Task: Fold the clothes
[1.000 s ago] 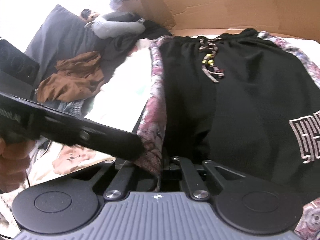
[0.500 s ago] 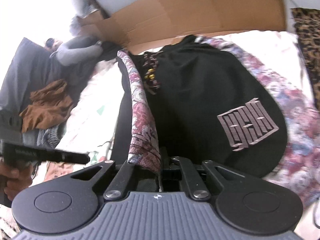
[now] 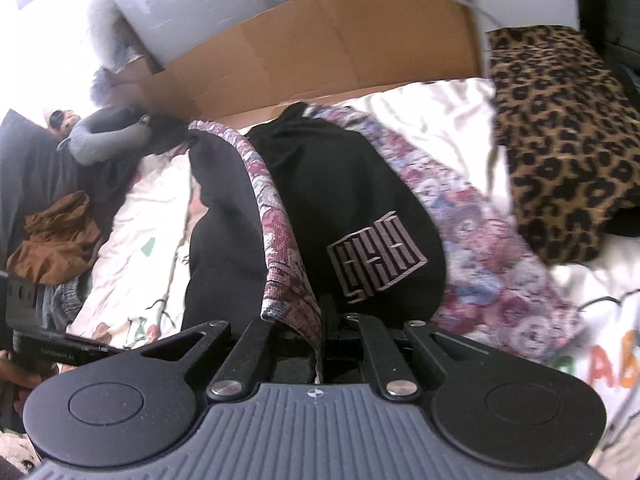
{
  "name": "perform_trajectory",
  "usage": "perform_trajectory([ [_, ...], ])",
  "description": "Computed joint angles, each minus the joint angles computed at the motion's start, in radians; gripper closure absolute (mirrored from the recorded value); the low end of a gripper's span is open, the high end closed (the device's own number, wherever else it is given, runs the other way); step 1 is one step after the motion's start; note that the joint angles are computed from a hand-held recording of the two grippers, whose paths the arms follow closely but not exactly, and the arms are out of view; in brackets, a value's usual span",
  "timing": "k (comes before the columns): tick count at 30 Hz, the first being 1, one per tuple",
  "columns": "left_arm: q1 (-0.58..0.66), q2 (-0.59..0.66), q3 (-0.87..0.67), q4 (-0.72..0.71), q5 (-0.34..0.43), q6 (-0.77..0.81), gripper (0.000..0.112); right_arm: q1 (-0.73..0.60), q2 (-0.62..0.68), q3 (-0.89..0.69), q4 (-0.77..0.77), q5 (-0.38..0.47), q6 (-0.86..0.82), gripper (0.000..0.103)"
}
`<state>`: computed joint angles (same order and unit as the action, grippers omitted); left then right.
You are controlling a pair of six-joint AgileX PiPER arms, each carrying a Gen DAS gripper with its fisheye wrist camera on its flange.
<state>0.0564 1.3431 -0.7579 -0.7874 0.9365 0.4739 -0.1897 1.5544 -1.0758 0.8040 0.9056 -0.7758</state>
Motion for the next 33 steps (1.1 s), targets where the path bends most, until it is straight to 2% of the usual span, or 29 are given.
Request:
perform_trajectory([
  [7, -0.031, 0.004, 0.001, 0.006, 0.010, -0.022, 0.089, -0.094, -0.015, -0.003, -0.030, 0.006, 0.027, 0.102],
  [18, -0.065, 0.052, -0.009, -0.008, 0.012, -0.006, 0.088, -0.200, 0.028, -0.029, -0.064, -0.016, 0.077, 0.102],
  [25, -0.115, 0.123, -0.025, -0.039, 0.014, 0.024, 0.084, -0.197, 0.110, -0.002, -0.105, -0.056, 0.118, 0.101],
  [28, -0.119, 0.154, -0.024, -0.076, 0.013, 0.045, 0.077, -0.199, 0.121, 0.009, -0.105, -0.077, 0.145, 0.098],
  [31, -0.108, 0.110, 0.028, -0.121, 0.039, 0.036, 0.074, -0.206, 0.129, 0.018, -0.111, -0.099, 0.164, 0.098],
  [33, -0.129, 0.149, 0.023, -0.153, 0.012, 0.051, 0.074, -0.209, 0.138, 0.015, -0.123, -0.110, 0.168, 0.098],
])
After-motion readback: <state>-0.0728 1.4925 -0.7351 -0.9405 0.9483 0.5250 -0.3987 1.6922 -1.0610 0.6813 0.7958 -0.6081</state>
